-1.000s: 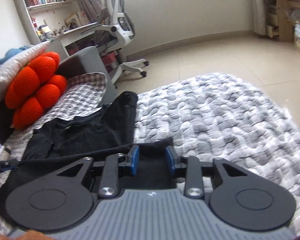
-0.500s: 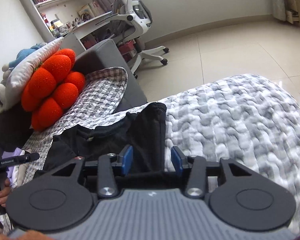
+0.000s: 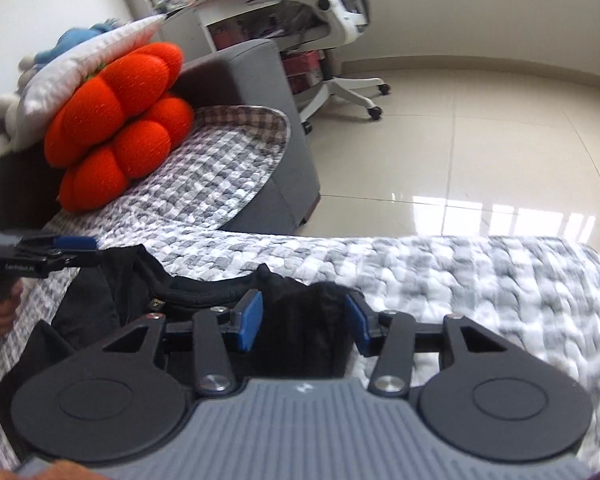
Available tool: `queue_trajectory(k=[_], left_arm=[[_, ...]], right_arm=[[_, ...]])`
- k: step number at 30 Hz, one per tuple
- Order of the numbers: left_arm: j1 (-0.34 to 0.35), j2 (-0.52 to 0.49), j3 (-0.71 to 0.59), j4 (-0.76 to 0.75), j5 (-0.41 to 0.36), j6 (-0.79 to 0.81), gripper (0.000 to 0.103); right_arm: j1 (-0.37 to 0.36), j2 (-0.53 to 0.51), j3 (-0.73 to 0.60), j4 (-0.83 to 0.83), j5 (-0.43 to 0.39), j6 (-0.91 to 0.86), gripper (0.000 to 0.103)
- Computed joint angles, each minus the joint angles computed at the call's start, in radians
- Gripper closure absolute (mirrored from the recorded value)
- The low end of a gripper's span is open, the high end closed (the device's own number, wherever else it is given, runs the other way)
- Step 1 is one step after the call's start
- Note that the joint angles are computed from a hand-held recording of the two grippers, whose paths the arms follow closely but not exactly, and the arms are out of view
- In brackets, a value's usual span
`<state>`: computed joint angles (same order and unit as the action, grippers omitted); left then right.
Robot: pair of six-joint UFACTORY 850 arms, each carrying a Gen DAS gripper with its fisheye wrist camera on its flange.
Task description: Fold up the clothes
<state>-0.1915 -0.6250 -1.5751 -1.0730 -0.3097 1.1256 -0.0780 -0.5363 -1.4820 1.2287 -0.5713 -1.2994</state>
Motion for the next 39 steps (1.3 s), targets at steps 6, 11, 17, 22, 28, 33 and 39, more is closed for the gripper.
queue_trajectory(k=[6,11,17,22,28,33,39], left_arm=[[-0.012,-0.037,-0.024,-0.029,0.017,0.024,0.050],[-0.008,-0.034,-0.023,-0.051,0.032,0.024,0.069],[-0.013,-0.040,-0.036,-0.017,0.030,-0.004,0.068],[-0.014,-0.043,-0.030,-0.080,0.029,0.068,0.064],[-0.005,-0.045,-0.024,-0.157,0.010,0.148,0.064],[-0.012,-0.037,-0.007,-0.239,0.021,0.247,0.075],[-0.028,0.000,0.054,-0.536,0.066,0.524,0.096]], right_arm=[[0.022,-0.054,-0.063,-0.060,0.002,0.011,0.053],[0.044,-0.065,-0.080,-0.122,0.088,0.018,0.054],[0.034,-0.059,-0.108,-0.077,0.031,0.003,0.052],[0.067,-0.066,-0.103,-0.161,0.067,0.027,0.051],[0.036,-0.086,-0.083,-0.078,0.051,-0.039,0.052],[0.044,-0.079,-0.070,-0.027,0.044,-0.125,0.057],[0.062,-0.047,-0.022,0.086,0.078,-0.264,0.091]])
